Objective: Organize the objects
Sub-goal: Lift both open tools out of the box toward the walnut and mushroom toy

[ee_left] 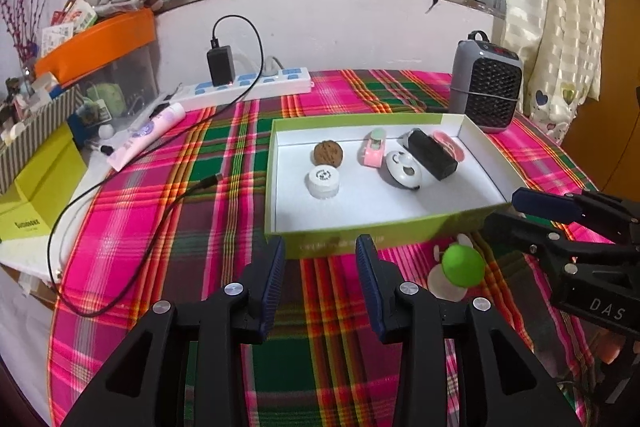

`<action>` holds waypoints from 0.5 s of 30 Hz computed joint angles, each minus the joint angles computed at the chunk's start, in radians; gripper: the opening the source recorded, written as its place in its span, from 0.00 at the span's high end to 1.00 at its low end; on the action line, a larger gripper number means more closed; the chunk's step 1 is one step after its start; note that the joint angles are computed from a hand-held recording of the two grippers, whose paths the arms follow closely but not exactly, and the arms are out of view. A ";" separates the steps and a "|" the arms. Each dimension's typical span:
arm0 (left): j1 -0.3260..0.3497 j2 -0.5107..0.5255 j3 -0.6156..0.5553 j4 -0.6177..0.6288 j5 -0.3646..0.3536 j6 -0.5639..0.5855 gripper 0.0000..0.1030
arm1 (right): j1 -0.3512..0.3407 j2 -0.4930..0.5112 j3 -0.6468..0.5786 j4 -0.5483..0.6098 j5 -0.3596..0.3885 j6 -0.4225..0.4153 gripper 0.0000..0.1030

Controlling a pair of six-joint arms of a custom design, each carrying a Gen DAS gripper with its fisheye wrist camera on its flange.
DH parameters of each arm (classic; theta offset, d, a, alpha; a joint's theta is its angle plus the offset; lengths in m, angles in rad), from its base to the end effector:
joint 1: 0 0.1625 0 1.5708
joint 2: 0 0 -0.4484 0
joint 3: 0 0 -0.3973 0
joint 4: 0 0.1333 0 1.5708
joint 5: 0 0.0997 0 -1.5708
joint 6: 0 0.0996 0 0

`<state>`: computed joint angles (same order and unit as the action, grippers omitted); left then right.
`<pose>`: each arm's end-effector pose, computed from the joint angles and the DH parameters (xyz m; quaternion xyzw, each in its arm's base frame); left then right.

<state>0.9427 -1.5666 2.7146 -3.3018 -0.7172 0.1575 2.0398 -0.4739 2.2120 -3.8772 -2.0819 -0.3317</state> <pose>0.0016 -0.3524 0.2488 0.2238 0.8510 -0.3468 0.3246 0.2850 -0.3753 -0.0442 0.2967 -0.8829 0.2872 0.2235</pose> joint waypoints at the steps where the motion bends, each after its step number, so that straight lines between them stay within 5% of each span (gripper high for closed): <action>1: -0.003 -0.002 0.006 -0.004 0.002 0.001 0.66 | 0.000 -0.001 0.005 -0.006 0.000 0.002 0.56; 15: 0.048 -0.086 0.019 0.099 -0.098 -0.044 0.66 | -0.001 -0.002 0.061 -0.046 -0.010 0.021 0.56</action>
<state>0.9904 -1.6530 2.7333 -3.2030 -0.8155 0.1137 2.0388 -0.4755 2.2732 -3.9236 -2.0920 -0.3106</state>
